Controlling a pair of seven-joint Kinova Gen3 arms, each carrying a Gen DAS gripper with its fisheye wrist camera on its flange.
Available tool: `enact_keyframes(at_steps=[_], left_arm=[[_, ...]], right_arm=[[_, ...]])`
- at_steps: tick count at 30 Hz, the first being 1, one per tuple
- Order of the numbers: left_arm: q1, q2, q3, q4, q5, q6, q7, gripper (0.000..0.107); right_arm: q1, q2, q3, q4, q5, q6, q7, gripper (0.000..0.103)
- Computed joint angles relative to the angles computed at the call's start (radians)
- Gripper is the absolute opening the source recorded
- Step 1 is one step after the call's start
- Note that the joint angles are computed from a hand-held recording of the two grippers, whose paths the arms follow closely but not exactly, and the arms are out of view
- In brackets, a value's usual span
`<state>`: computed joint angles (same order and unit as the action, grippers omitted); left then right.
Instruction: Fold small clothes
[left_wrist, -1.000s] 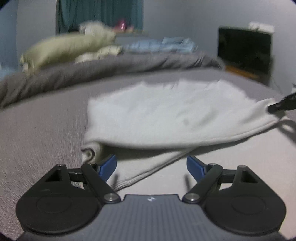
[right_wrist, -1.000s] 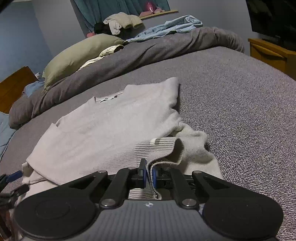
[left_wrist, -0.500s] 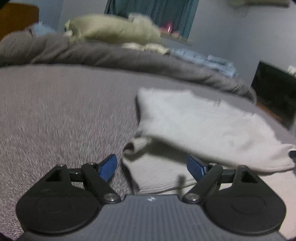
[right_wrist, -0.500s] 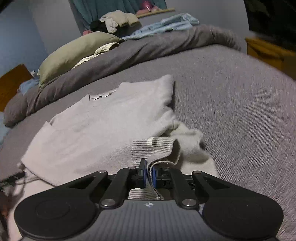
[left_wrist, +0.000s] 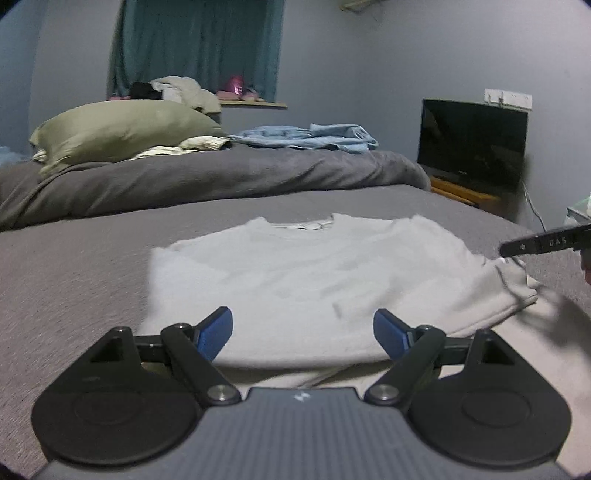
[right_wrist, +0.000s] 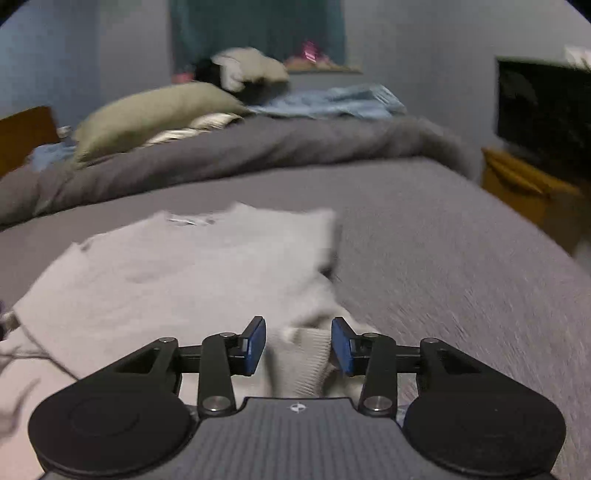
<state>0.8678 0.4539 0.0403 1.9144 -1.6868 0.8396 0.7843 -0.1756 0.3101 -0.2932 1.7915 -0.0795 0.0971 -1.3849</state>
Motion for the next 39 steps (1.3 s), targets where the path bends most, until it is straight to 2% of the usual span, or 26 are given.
enact_keyframes(at_steps=[2, 4, 5, 8, 10, 11, 13, 15, 18, 19, 21, 24, 25, 27, 29, 31, 34, 39], left_arm=[[-0.053, 0.022, 0.035, -0.047, 0.007, -0.022, -0.031, 0.083], [-0.119, 0.04, 0.075, -0.098, 0.054, -0.06, -0.107, 0.083], [-0.136, 0.05, 0.084, -0.12, 0.088, -0.074, -0.148, 0.083], [-0.194, 0.087, 0.129, -0.172, 0.186, -0.079, -0.27, 0.083], [-0.185, 0.091, 0.097, -0.176, 0.256, -0.112, -0.313, 0.084], [-0.159, 0.084, 0.054, -0.165, 0.27, -0.145, -0.31, 0.085], [-0.1, 0.08, -0.028, -0.135, 0.251, -0.185, -0.26, 0.088], [-0.08, 0.082, -0.044, -0.125, 0.242, -0.183, -0.242, 0.089], [-0.058, 0.081, -0.055, -0.137, 0.31, -0.172, -0.328, 0.091], [-0.06, 0.084, -0.039, -0.144, 0.33, -0.152, -0.369, 0.091], [-0.04, 0.088, -0.027, -0.159, 0.374, -0.103, -0.436, 0.091], [0.019, 0.044, -0.061, -0.126, 0.432, -0.105, -0.419, 0.091], [0.03, 0.025, -0.052, -0.11, 0.434, -0.09, -0.395, 0.091], [0.035, -0.019, -0.017, -0.088, 0.467, -0.055, -0.395, 0.091], [0.058, -0.061, 0.017, -0.075, 0.509, 0.008, -0.407, 0.091], [0.063, -0.104, 0.077, -0.07, 0.548, 0.084, -0.422, 0.091], [0.061, -0.161, 0.17, -0.08, 0.617, 0.184, -0.449, 0.091], [0.178, -0.213, 0.197, -0.117, 0.698, 0.342, -0.411, 0.091]], right_arm=[[0.056, 0.02, -0.092, -0.012, 0.024, -0.005, 0.076, 0.038], [0.065, 0.036, -0.129, -0.032, 0.056, 0.021, 0.122, 0.038], [0.046, 0.046, -0.119, -0.052, 0.082, 0.059, 0.12, 0.036], [-0.055, 0.056, -0.021, -0.088, 0.15, 0.176, 0.071, 0.033], [-0.066, 0.053, 0.005, -0.08, 0.17, 0.2, 0.061, 0.033], [-0.061, 0.047, 0.015, -0.065, 0.168, 0.189, 0.063, 0.033], [-0.052, 0.034, 0.031, -0.047, 0.132, 0.178, 0.073, 0.033], [-0.066, 0.022, 0.08, -0.041, 0.079, 0.19, 0.058, 0.036], [-0.049, 0.016, 0.103, -0.029, 0.003, 0.189, 0.07, 0.038], [-0.046, 0.013, 0.114, -0.029, -0.012, 0.193, 0.061, 0.042], [-0.013, 0.006, 0.097, -0.031, -0.072, 0.213, 0.07, 0.042], [-0.015, -0.015, 0.125, -0.036, -0.164, 0.242, 0.152, 0.045], [0.009, -0.018, 0.108, -0.053, -0.195, 0.279, 0.187, 0.049], [0.095, -0.027, 0.027, -0.095, -0.238, 0.36, 0.252, 0.056], [0.178, -0.044, -0.063, -0.139, -0.251, 0.441, 0.32, 0.065], [0.216, -0.101, -0.104, -0.159, -0.252, 0.512, 0.389, 0.077], [0.203, -0.205, -0.089, -0.147, -0.267, 0.529, 0.434, 0.084], [0.148, -0.312, -0.019, -0.146, -0.297, 0.6, 0.298, 0.089]])
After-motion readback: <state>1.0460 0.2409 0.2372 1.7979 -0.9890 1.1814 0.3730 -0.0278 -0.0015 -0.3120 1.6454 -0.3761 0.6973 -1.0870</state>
